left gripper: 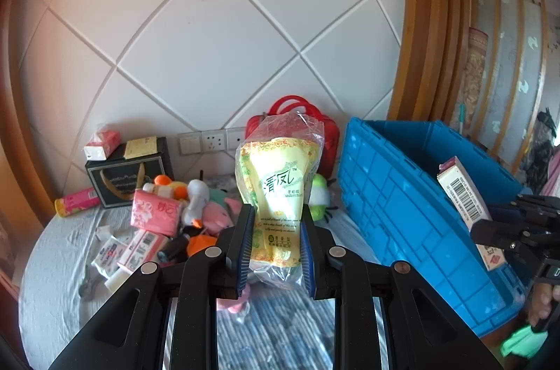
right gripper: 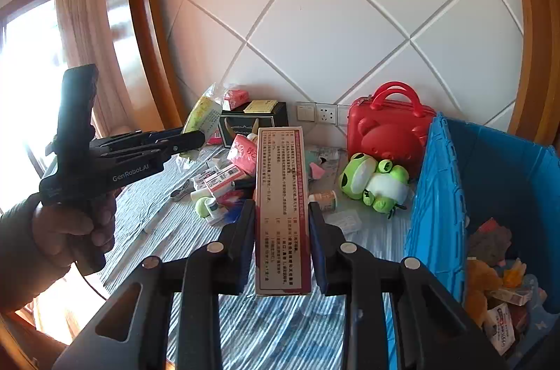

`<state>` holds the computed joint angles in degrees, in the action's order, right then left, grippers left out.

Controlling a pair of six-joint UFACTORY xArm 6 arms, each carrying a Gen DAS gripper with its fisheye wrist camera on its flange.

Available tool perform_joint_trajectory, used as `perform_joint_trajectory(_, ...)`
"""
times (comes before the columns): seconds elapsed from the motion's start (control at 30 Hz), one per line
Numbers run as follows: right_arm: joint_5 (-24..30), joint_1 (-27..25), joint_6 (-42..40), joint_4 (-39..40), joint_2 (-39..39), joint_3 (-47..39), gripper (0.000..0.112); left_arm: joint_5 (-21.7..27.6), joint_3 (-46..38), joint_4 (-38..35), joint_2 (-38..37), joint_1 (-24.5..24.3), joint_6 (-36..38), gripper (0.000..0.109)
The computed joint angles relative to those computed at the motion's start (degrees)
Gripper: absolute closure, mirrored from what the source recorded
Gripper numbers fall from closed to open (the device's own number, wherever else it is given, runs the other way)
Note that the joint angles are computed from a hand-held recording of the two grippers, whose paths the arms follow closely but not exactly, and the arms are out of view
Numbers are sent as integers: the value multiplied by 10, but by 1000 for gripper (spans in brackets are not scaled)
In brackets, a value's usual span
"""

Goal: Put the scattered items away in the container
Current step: 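Carry the snack bag and red-white box over the blue crate with both grippers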

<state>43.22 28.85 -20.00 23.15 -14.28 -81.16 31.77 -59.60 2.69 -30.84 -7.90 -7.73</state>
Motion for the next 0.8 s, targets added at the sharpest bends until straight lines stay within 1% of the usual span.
perform_joint_trajectory(0.23, 21, -63, -48, 43, -20, 3, 85, 0, -55, 69, 53, -68, -76, 85)
perform_joint_trajectory(0.43, 39, -121, -83, 79, -35, 8, 85, 3, -116, 116, 109, -120, -119, 85)
perform_joint_trajectory(0.67, 53, -182, -109, 107, -48, 18, 85, 15, -192, 147, 176, -174, -142, 85)
perform_joint_trajectory(0.8, 63, -216, -119, 118, -54, 21, 85, 21, -235, 153, 215, -201, -144, 85)
